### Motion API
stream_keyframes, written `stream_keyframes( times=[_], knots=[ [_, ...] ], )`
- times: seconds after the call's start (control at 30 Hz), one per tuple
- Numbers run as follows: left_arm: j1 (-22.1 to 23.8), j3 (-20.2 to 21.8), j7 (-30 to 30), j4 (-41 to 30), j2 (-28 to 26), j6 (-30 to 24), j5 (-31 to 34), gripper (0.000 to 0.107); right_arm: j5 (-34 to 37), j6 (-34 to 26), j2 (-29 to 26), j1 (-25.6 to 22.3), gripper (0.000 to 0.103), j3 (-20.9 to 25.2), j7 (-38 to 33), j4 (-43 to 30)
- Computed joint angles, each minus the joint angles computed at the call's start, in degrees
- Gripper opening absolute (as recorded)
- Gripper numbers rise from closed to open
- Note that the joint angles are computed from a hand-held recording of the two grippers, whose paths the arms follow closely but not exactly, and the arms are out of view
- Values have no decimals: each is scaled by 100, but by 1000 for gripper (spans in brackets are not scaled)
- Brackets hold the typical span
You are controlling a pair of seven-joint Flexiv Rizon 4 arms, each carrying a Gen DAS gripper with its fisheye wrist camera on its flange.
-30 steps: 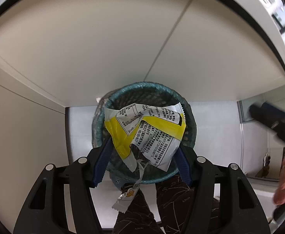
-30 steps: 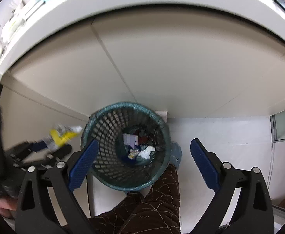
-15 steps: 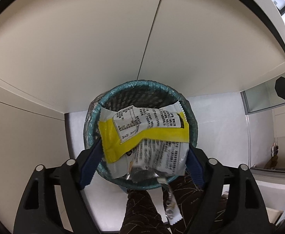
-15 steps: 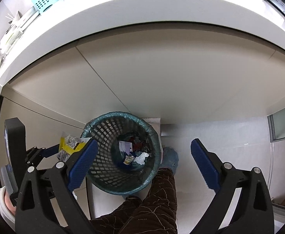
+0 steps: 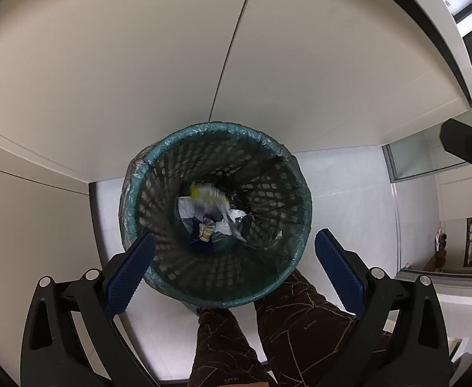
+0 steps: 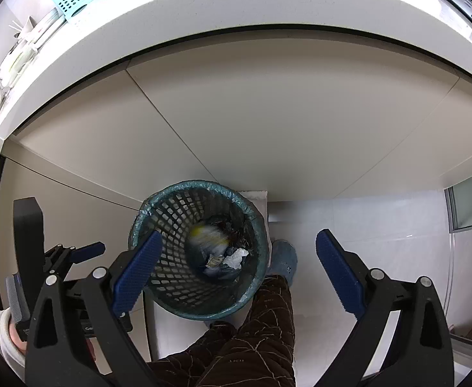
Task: Collect trash
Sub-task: 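Raise both open tools to the white pill bottle and milk carton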
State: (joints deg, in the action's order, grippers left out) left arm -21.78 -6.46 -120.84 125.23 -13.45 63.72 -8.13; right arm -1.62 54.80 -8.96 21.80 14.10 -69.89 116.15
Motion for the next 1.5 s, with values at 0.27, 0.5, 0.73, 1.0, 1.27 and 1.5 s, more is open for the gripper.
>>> stream_keyframes(
  times=[0.27, 0.5, 0.73, 1.0, 1.27, 1.5],
  knots=[
    [45, 113, -67, 8, 685, -123, 257, 97, 13, 256, 44, 24, 92, 7, 77, -109],
    [196, 129, -618, -739, 1224, -894, 1489, 97, -513, 576, 299, 49, 92, -96, 288, -167],
    [416, 25, -713, -1603, 1215, -1189, 1893, 97, -790, 569, 272, -52, 92, -247, 616, -802],
    [502, 132, -553, -3064, 462, -1562, 2091, 97, -473, 159, -607, -251, 92, -383, -78, -2545],
    [349, 455, -508, -4712, -661, -2076, 2199, 97, -272, -459, -1907, -385, 92, -457, -801, -4741],
    [231, 741, -518, -5952, -1570, -2503, 2072, 97, -177, -1353, -3163, -353, 92, -553, -1223, -6851]
  ],
)
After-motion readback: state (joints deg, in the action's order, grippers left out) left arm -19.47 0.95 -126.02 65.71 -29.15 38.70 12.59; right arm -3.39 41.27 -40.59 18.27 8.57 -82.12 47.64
